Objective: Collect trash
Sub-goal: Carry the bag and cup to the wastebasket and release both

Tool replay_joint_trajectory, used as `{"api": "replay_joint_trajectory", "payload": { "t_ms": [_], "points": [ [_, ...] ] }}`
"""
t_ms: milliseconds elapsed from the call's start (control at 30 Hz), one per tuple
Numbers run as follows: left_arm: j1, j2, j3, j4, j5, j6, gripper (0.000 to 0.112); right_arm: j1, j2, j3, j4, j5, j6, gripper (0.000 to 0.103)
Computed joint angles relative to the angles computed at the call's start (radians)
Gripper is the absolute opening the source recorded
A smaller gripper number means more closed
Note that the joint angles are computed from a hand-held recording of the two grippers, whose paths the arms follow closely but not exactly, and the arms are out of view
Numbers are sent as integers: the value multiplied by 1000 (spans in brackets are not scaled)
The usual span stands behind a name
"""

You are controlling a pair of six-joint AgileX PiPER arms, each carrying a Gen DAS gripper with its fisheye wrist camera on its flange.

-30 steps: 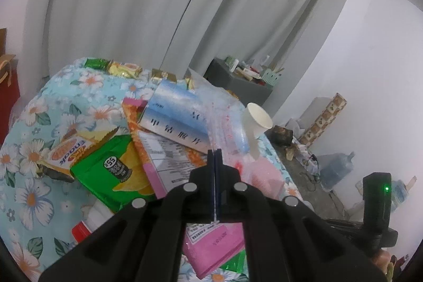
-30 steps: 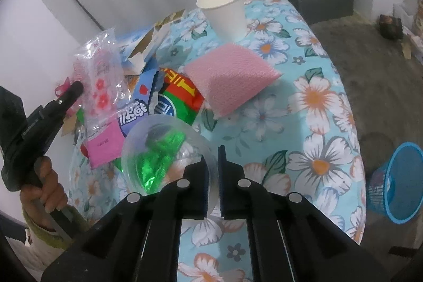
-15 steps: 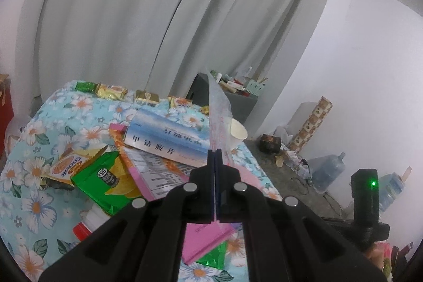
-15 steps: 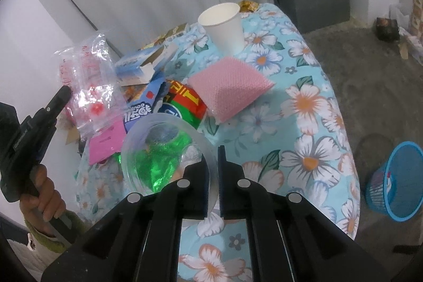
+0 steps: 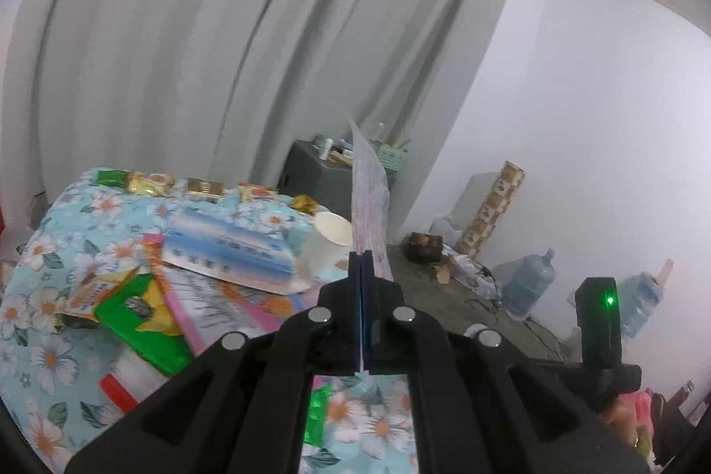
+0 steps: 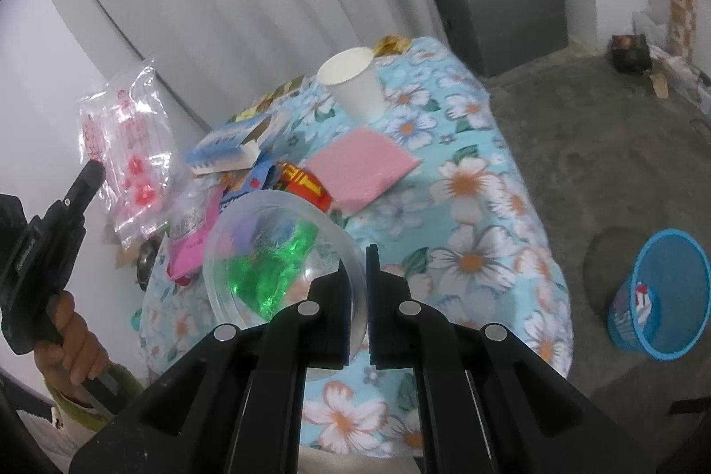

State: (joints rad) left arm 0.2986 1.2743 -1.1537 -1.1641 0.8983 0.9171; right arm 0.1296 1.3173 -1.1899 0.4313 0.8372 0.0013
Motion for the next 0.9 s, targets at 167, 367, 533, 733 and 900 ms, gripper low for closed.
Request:
{"api": "replay_joint_trajectory", "payload": {
  "t_ms": [167, 367, 533, 733, 900],
  "points": [
    [-143, 19, -39, 42, -23, -62, 0, -127, -75, 53, 47, 38, -69, 4],
    [-411, 129, -138, 153, -109, -165, 0, -426, -142, 113, 123, 135, -220, 4],
    [-645, 329, -328, 306, -121, -332, 0, -716, -106, 138, 179, 213, -366, 4],
    [-861, 643, -677, 508, -29, -564, 0, -973, 60, 124, 149, 202, -438, 4],
    [-1004, 963, -1098, 676, 132, -748, 0, -1044, 237, 71, 78, 128, -407, 5]
  ]
}}
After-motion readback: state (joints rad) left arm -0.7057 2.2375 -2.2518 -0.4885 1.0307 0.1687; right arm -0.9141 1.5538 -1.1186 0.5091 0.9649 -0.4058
